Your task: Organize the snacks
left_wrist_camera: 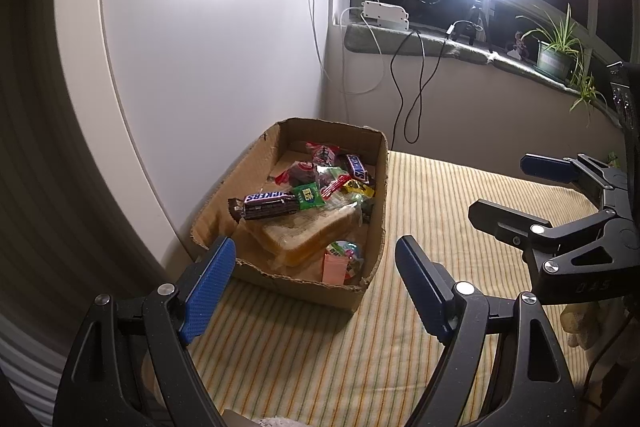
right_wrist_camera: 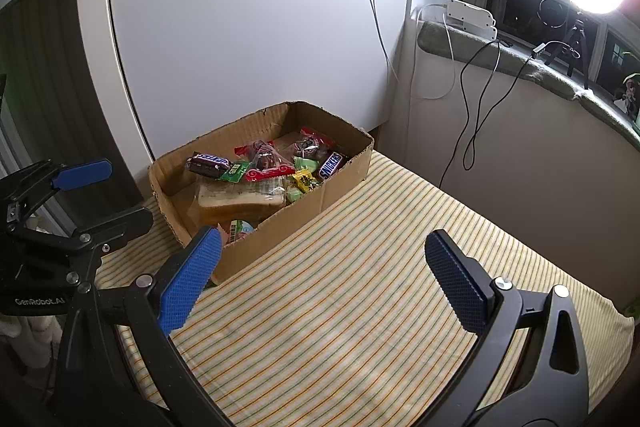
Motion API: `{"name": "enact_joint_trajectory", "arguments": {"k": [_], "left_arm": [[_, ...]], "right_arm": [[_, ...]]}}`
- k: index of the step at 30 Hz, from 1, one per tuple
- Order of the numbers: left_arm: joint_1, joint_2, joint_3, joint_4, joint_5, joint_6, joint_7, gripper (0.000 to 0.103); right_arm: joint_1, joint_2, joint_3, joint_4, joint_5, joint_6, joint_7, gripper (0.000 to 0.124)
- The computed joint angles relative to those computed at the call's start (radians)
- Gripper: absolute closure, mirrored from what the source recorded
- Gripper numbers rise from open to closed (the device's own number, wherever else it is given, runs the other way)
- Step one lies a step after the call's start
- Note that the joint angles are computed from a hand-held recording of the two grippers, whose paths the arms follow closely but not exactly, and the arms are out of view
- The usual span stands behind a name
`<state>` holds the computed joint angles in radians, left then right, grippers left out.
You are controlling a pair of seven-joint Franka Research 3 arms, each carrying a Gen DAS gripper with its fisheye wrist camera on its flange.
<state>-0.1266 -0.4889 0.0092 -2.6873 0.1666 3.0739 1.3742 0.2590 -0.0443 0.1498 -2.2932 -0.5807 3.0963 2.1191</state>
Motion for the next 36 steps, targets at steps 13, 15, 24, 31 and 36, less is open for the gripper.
{"name": "enact_joint_trajectory", "arguments": {"k": [13,15,24,31,36], "left_arm": [[-0.003,0.004,-0.005,0.003,-0.003,-0.008,0.002,0.021],[-0.006,0.007,-0.003,0.004,-0.004,-0.008,0.004,0.021],[-0.004,0.010,-0.007,0.007,-0.005,-0.010,0.006,0.021],[0.009,0.015,-0.020,0.005,0.009,0.004,0.000,0.021],[0.016,0.013,-0.030,0.006,0.016,-0.002,-0.011,0.021]], "right_arm": [[0.005,0.009,-0.005,0.001,-0.005,0.001,0.012,0.021],[0.010,0.009,-0.010,-0.002,0.012,0.003,0.001,0.021],[0.008,0.009,-0.010,-0.006,0.017,0.007,0.004,0.021],[0.015,0.005,-0.015,-0.022,0.099,0.018,-0.066,0.021],[0.012,0.004,-0.011,-0.026,0.128,0.020,-0.093,0.021]]}}
